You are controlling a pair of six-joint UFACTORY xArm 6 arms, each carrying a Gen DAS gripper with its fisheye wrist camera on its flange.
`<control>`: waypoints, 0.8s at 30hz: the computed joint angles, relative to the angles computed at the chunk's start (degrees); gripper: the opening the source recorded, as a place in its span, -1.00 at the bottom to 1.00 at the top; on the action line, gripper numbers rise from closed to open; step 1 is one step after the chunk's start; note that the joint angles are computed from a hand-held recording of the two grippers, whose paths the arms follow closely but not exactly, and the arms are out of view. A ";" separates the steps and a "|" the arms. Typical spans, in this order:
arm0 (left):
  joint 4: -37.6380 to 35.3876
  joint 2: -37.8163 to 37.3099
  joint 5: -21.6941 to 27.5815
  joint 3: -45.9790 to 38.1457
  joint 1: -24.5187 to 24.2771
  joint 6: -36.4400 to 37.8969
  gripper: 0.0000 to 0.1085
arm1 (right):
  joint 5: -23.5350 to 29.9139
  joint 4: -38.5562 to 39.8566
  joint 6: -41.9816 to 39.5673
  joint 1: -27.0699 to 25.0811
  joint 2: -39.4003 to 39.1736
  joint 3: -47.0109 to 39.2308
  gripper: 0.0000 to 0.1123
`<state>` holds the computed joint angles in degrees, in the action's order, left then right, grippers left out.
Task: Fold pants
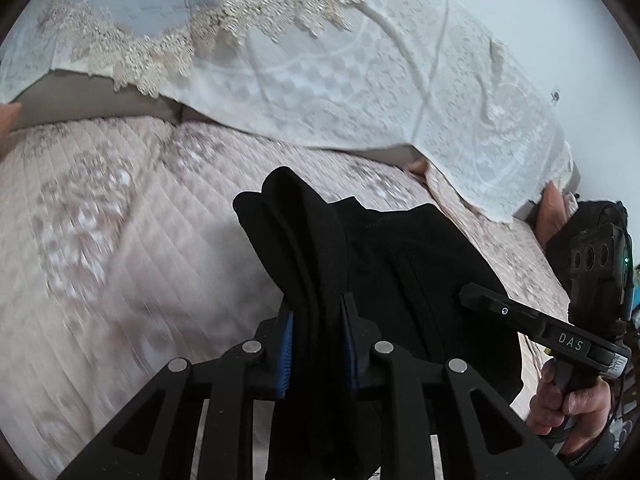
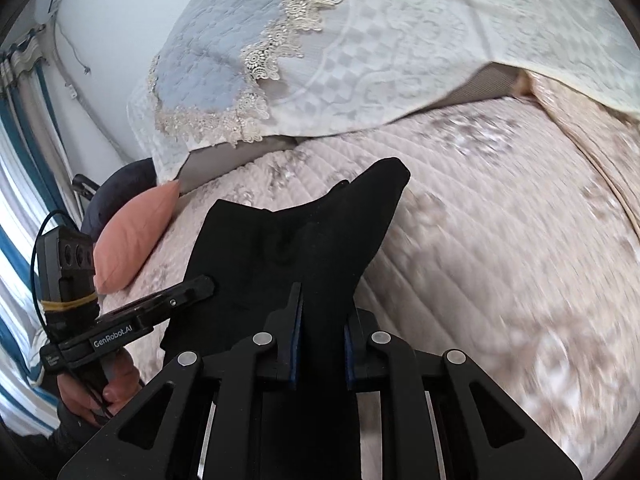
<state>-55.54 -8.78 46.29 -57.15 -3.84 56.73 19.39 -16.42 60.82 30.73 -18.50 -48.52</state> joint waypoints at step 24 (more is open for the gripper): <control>7.20 21.06 -5.43 -17.23 2.13 -10.38 -0.31 | 2.03 0.93 -4.30 -5.46 14.98 -9.26 -0.33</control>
